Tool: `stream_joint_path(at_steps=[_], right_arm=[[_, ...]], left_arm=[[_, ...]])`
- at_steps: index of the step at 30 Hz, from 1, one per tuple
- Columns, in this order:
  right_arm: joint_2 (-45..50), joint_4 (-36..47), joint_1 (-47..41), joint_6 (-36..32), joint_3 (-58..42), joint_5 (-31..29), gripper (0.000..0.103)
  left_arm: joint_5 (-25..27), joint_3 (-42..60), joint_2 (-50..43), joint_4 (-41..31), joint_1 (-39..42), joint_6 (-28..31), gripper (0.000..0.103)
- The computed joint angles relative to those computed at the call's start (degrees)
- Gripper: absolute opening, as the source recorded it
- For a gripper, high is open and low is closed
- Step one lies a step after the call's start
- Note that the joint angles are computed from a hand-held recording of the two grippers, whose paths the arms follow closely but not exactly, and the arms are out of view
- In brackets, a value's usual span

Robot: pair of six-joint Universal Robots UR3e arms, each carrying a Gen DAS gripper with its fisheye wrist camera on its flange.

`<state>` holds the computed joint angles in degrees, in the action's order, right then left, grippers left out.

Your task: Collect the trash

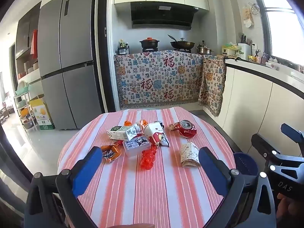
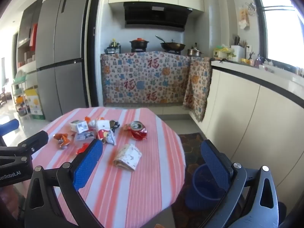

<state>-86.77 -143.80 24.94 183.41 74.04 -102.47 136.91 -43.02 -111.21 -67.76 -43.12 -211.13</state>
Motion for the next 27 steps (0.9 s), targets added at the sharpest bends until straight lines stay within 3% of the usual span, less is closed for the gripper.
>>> stream_joint_path(at_steps=[16,27], right_arm=[[0.96,0.66,1.20,0.46,-1.60,-1.50,0.103],[1.57,1.58,1.57,0.97,-3.28,-2.09,0.103]], left_arm=[[-2.27,4.82,-1.84,-5.93,0.23,-2.33,0.103],[-3.40,2.93,-0.75,-4.58,1.00,-1.82,0.103]])
